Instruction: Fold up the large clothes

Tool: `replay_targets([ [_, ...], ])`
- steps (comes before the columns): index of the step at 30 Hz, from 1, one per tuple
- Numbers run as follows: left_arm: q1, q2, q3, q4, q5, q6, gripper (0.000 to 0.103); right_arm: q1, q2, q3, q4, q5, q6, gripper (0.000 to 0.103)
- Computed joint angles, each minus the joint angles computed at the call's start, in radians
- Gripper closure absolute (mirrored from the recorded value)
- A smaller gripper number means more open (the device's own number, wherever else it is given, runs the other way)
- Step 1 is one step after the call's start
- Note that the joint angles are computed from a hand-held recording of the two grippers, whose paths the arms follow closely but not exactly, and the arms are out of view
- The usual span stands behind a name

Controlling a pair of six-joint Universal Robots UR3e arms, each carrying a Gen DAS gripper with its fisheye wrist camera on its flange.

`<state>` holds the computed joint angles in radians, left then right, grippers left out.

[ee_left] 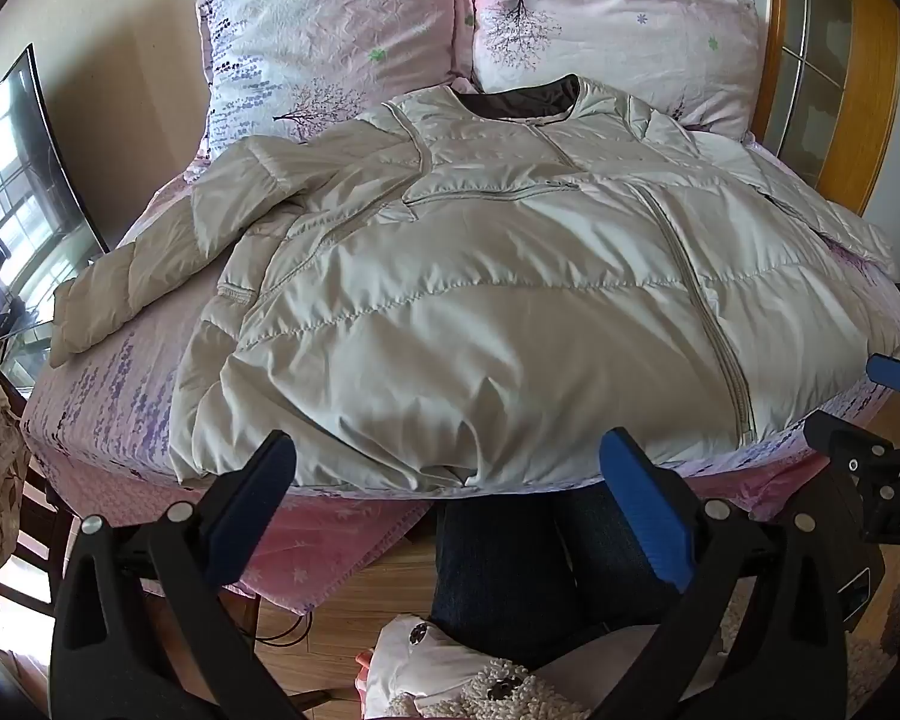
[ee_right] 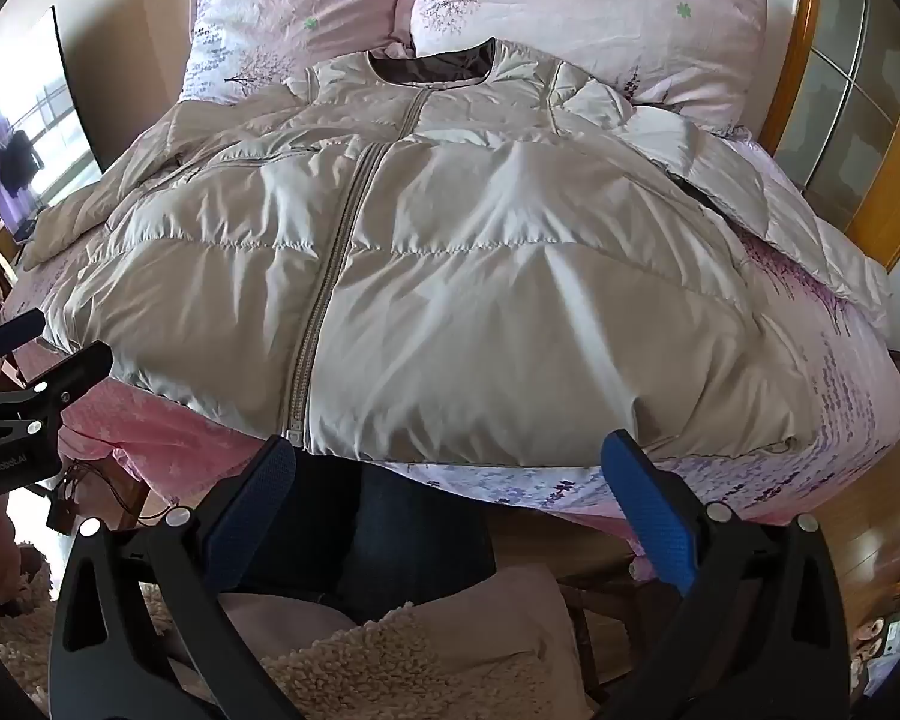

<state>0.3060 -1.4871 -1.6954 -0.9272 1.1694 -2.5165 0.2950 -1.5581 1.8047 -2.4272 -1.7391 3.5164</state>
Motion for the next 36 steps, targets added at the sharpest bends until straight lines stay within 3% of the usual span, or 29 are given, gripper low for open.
replay_targets([
  [36, -0.001, -0.001, 0.004, -0.006, 0.003, 0.000, 0.002, -0.004, 0.008, -0.007, 0.000, 0.010, 0.004, 0.001],
])
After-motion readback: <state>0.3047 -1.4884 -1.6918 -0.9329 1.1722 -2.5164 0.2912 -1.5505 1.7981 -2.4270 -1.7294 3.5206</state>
